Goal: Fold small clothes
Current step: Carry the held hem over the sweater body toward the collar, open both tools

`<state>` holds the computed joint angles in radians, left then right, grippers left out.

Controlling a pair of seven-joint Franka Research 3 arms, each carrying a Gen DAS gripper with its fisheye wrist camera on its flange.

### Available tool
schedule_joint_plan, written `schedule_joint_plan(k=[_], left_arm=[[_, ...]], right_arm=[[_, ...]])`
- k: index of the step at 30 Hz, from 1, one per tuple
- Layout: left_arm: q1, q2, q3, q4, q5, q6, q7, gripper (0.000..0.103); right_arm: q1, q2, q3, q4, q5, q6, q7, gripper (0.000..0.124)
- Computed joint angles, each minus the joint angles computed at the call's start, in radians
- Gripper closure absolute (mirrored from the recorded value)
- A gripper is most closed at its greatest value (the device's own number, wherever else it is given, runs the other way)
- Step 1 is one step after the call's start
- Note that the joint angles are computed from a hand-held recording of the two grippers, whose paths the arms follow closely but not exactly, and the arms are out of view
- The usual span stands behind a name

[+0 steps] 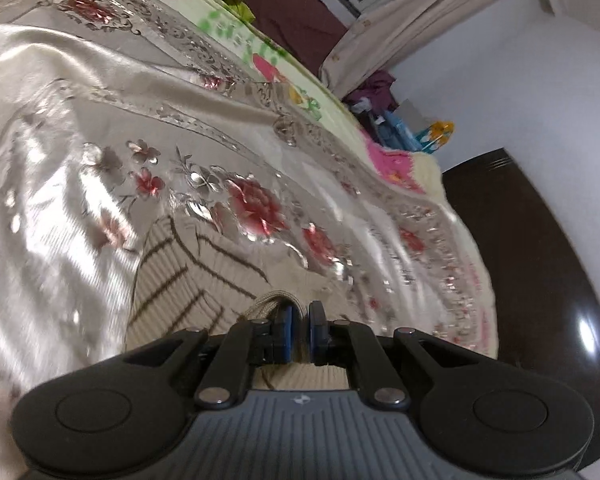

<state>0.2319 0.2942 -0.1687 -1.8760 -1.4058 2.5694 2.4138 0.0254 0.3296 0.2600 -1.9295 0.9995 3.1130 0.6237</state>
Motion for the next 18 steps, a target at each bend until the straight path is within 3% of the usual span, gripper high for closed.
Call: schedule_joint_plan(k=[5,7,9,11,16,18], left_arm=[[-0.005,0.103,-0.014,0.081,0.082,0.068,-0.091,0.090],[0.016,0.125,-0.031,0.089,0.072,0.088,-0.117,0.089],[0.056,0.130,-0.047,0.084,0.044,0.047,-0.134,0.082],[0.080,0.122,-0.052,0.068,0.001,0.030,-0.126,0.060],[0.079,0.079,-0.037,0.033,-0.060,0.073,-0.046,0.054],[0.050,0.058,-0.025,0.017,-0.022,0.109,-0.012,0.054]], right_arm=[[0.186,0.100,-0.217,0.057,-0.260,-0.005,0.295,0.116],[0.205,0.120,-0.241,0.064,-0.307,-0.012,0.350,0.116],[0.193,0.129,-0.231,0.063,-0.326,-0.021,0.385,0.115],[0.152,0.128,-0.190,0.056,-0.330,-0.020,0.387,0.109],[0.042,0.126,-0.080,0.050,-0.331,-0.023,0.388,0.107],[0.015,0.124,-0.053,0.048,-0.332,-0.030,0.385,0.107]])
